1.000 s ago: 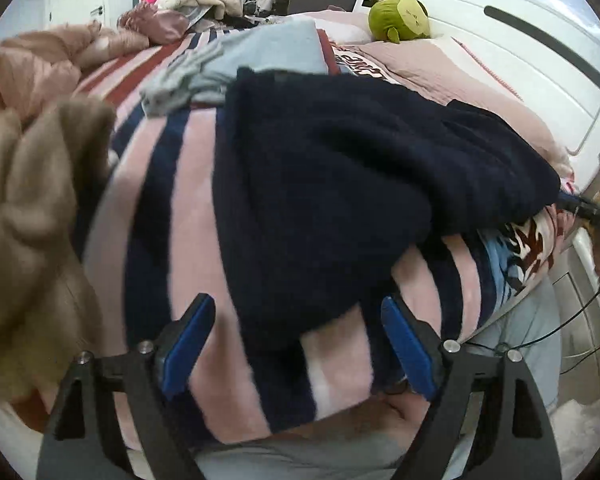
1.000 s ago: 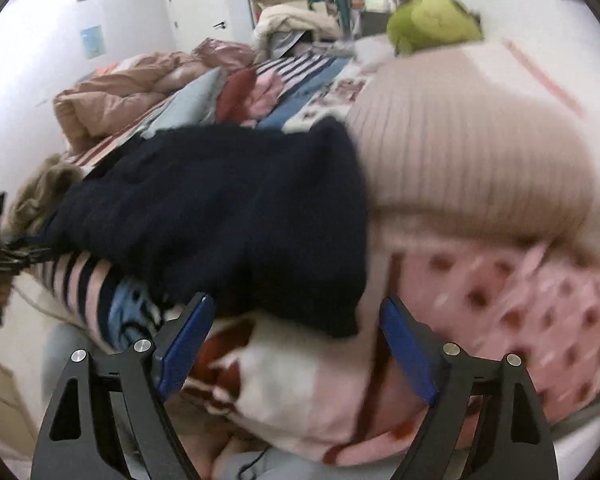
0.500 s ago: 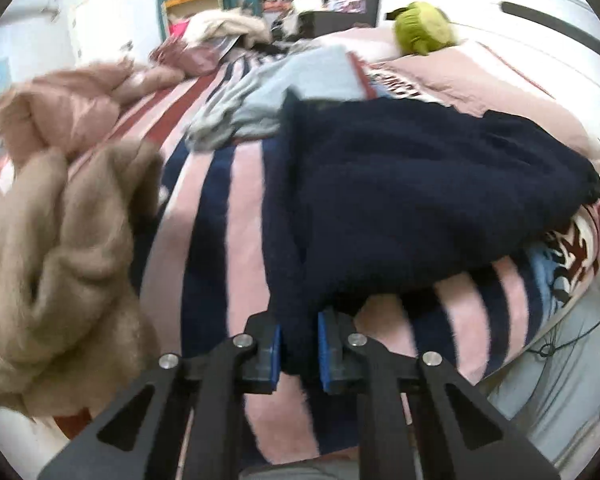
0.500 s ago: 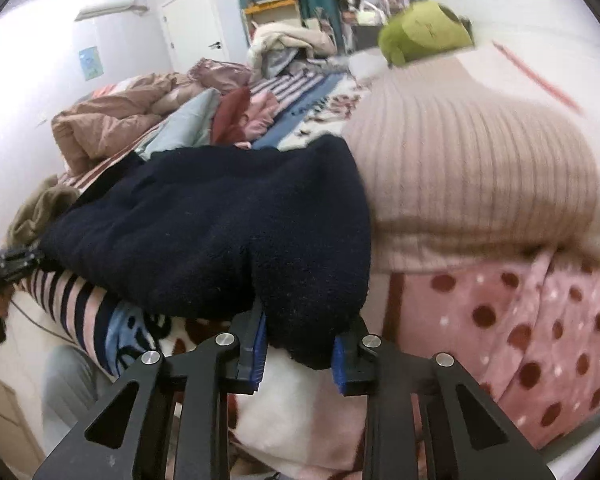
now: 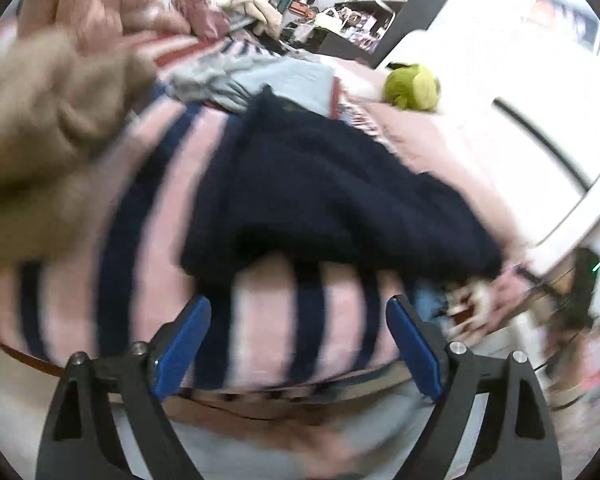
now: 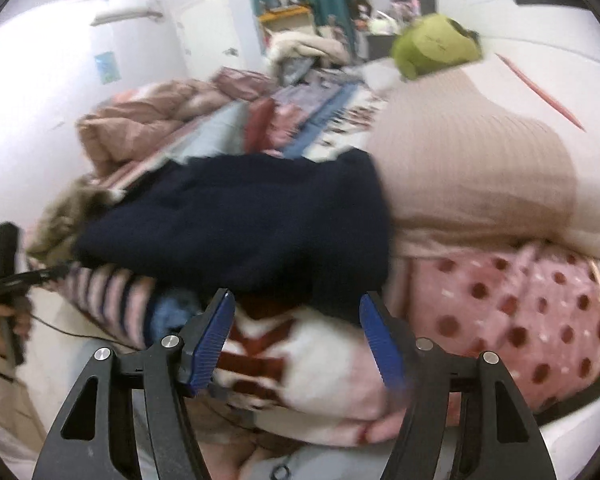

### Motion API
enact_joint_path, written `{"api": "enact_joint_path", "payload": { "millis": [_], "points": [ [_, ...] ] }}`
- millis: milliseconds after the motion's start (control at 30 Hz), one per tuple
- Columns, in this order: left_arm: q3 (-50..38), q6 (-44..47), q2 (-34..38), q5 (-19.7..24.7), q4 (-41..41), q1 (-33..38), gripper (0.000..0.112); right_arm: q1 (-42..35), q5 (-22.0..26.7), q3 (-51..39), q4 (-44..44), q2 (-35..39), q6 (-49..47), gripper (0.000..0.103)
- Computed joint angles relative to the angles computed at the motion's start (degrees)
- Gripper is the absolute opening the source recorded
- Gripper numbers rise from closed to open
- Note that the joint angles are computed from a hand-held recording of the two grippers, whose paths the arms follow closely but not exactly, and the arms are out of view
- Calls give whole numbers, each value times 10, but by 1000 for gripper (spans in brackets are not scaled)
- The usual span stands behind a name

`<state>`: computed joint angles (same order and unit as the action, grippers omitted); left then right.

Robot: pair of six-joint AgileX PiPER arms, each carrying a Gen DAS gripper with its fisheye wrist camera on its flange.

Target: Fold small clothes

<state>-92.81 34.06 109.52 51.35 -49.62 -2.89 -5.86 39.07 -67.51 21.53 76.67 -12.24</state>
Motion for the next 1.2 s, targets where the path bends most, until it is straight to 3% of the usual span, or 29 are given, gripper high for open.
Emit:
{"api": "enact_joint_path", "payload": {
  "millis": [200, 267, 333, 367, 400, 467, 533, 600, 767, 933, 1067, 1200],
  "points": [
    [-75, -40, 86, -37, -96, -35, 87, 93, -71, -58, 56, 89, -5, 60],
    [-84, -57, 100, -80, -116, -47, 87, 110, -82, -99, 102, 142, -27, 43],
    [-89, -82, 109, -130, -123, -60, 87, 120, -75, -135, 124, 183, -33, 9],
    [-96, -108, 113, -152, -110, -68, 81, 122, -66, -155, 138, 205, -35, 8],
    [-110, -148, 120, -167, -77, -77, 60, 124, -59, -170, 161, 225, -45, 8],
    [-127, -207, 120, -172, -2, -94, 34, 138, -54, -188, 158, 251, -40, 7],
    [-135, -233, 114, -182, 56, -111, 26, 154, -46, -206, 114, 277, -15, 7],
    [-144, -237, 108, -178, 78, -119, 22, 148, -49, -194, 141, 292, -29, 4],
    [-175, -266, 99, -172, 167, -140, 21, 114, -21, -177, 236, 282, -88, 6],
    [-233, -308, 102, -157, 278, -181, 21, 83, -14, -135, 315, 239, -168, 42],
    [-307, -332, 121, -123, 356, -223, 20, 68, -45, -94, 291, 188, -159, 46],
    [-400, -359, 159, -74, 433, -269, 19, 17, -62, -33, 327, 131, -196, 46]
  ]
}}
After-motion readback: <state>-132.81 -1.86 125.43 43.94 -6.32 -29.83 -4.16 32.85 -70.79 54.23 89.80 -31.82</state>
